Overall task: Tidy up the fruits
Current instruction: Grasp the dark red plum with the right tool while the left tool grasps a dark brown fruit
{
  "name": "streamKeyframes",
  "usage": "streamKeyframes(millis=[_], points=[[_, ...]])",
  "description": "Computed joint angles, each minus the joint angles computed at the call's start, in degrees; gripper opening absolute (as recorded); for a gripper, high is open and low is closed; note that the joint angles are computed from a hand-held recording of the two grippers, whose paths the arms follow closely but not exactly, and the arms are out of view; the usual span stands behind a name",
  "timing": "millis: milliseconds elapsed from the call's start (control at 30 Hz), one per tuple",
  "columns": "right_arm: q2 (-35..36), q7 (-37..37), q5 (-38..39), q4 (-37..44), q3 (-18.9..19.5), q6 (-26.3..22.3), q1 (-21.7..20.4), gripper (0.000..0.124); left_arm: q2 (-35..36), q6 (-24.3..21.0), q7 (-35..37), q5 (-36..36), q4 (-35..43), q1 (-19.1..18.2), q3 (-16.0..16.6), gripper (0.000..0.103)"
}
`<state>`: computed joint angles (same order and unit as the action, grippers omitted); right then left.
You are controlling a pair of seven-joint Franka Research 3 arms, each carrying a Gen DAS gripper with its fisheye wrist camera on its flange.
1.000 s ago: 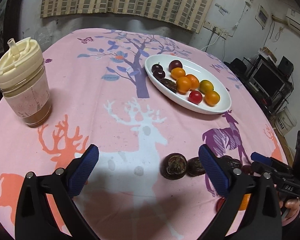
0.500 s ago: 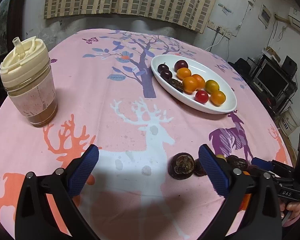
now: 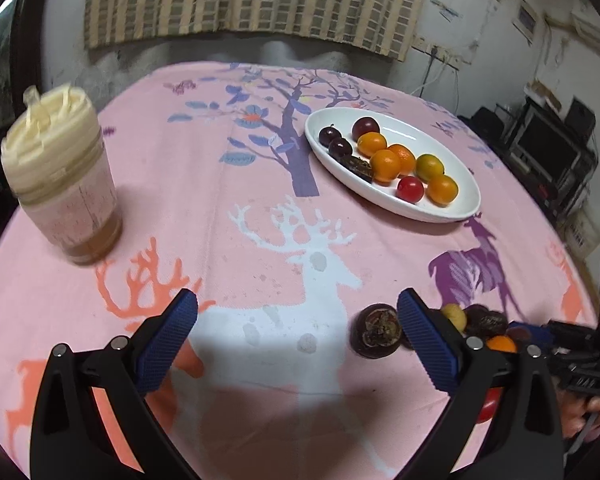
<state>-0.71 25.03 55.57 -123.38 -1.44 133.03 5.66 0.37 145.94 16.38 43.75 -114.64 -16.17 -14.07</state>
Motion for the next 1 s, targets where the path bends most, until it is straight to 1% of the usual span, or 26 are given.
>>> streamKeyframes(millis=[100, 167, 267, 367, 433, 467, 500, 567, 600, 667, 733, 900, 933, 1000], points=[[0.62, 1.26, -1.13, 0.67, -0.10, -1.88, -0.27, 0.043, 0.14, -2.13, 1.65, 2.85, 0.63, -0.56, -0.43, 0.098], [0.45, 0.83, -0.87, 0.53, -0.04, -2.05, -0.33, 0.039, 0.45, -2.16, 3.71, 2.25, 0.79, -0.78, -0.50, 0.098], [0.34, 0.81, -0.44, 0.46, -0.04, -1.91, -0.36, 0.039, 0.95, -1.06, 7.32, 0.09, 0.79, -0.96, -0.46, 0.098], [0.28, 0.94, 2.04, 0.59, -0.41, -1.61, -0.80, 0.039, 1.54, 2.38, 13.57, -4.00, 0.34, -1.01, -0.46, 0.098], [0.35, 1.37, 3.23, 0.70, -0.57, -1.11, -1.07, 0.039, 2.40, 1.81, 15.48, -2.61, 1.15, -1.73, -0.70, 0.096], [0.40, 1.86, 3.15, 0.69, -0.55, -0.65, -1.12, 0.039, 2.94, 1.36, 16.55, -1.89, 1.68, -2.13, -0.80, 0.089], [0.51, 2.29, 2.88, 0.77, -0.48, -0.34, -1.11, 0.039, 3.55, 1.37, 18.32, -2.47, 2.20, -2.37, -0.86, 0.078], [0.65, 2.85, 2.41, 0.86, -0.40, -0.17, -1.12, 0.039, 4.90, 2.42, 24.29, -7.04, 2.78, -2.35, -1.01, 0.069], [0.72, 2.93, 2.29, 0.91, -0.36, -0.08, -1.12, 0.039, 5.46, 1.99, 25.75, -7.99, 3.16, -2.52, -0.91, 0.063], [0.71, 2.95, 2.21, 0.90, -0.28, 0.18, -1.10, 0.039, 6.89, -0.16, 27.39, -8.29, 4.51, -3.07, -0.54, 0.059], [0.72, 3.14, 2.11, 0.91, -0.24, 0.42, -1.08, 0.039, 7.34, 0.92, 28.37, -9.47, 4.62, -3.00, -0.11, 0.059], [0.83, 3.77, 1.31, 0.89, -0.09, 1.26, -0.93, 0.039, 8.83, 2.03, 30.11, -10.86, 6.03, -3.08, 0.57, 0.056], [0.86, 3.88, 1.24, 0.92, -0.10, 1.27, -0.94, 0.039, 8.78, 2.74, 30.76, -11.77, 5.79, -2.90, 0.55, 0.054], [0.87, 4.04, 1.08, 0.87, -0.11, 1.60, -0.95, 0.039, 8.64, 4.39, 33.04, -14.64, 5.28, -2.40, 0.23, 0.037]])
